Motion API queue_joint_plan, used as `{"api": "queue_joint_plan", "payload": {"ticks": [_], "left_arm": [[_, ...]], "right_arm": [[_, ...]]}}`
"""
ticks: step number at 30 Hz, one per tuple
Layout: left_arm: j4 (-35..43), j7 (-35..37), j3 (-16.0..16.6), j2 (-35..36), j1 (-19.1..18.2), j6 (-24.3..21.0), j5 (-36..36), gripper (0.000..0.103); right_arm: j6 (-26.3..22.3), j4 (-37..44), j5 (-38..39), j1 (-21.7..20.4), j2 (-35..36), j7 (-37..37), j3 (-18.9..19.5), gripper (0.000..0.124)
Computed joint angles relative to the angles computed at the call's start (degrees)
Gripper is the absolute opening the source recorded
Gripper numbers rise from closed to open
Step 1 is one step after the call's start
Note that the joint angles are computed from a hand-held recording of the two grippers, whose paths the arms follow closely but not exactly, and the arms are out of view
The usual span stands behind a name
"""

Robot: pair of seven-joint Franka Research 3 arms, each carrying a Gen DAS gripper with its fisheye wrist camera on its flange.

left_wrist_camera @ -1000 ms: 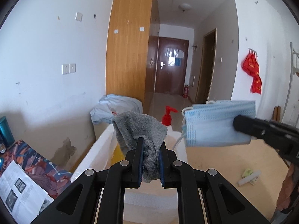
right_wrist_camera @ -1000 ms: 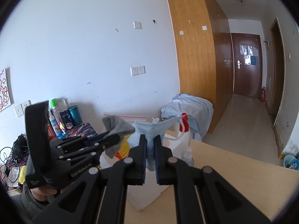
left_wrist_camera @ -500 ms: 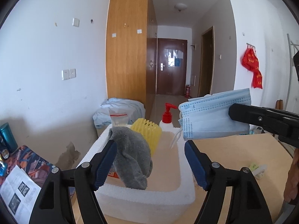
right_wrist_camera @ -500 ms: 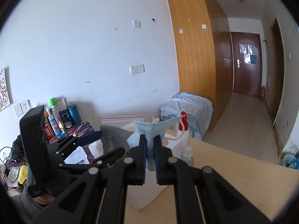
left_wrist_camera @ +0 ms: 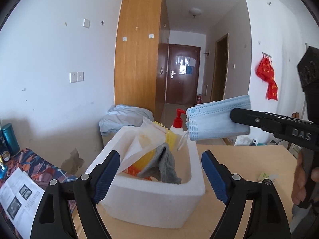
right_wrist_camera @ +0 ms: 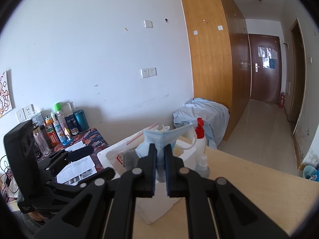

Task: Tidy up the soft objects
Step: 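Lower the grey socks into the foam box and open the left tool, then lower the blue mask into the foam box with the right tool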

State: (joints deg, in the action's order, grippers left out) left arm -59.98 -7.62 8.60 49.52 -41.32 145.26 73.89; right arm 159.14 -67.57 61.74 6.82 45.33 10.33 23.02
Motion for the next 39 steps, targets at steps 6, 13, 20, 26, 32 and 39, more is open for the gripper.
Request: {"api": "queue_joint_plan", "payload": {"ticks": [6,13,20,26,32,39], "left_arm": [[-6.5,-6.1,0.3,-4.3,-1.4,-1.7,4.9,0.090],[-9.5,-7.1,-2.6,-6.2,0.2,-3.7,5.7,0.093],[-12.5,-8.4,-3.9,-7.8,0.5,-6.6,6.3,0.096],[-16.6,-11.8,-5.0,-10.4,1.5,-8.0,8.1,0.096],[-19.4,-14.0,-6.5,-12.1,2.7,-9.8,9.6,0.096],[-21.3,-16.0,-7.6,-13.0,4.0,-9.7,10.5,0.096]], "right_arm": [[-0.5,-1.0,0.9,-0.2,-0.7,-1.3,0.6,0.010],[-1.3,-1.9,1.8,0.5,-1.7,-2.7,0.4,0.010],[-2.4,-0.7,0.0,1.9,-0.9,-0.7,-0.7,0.010],[-3.1,2.2,-3.8,3.9,1.1,2.8,-1.8,0.010],[-3.8,7.6,-9.3,6.2,4.6,7.9,-3.0,0.010],[-6.9,16.7,-19.8,9.7,10.9,18.6,-6.5,0.010]]}}
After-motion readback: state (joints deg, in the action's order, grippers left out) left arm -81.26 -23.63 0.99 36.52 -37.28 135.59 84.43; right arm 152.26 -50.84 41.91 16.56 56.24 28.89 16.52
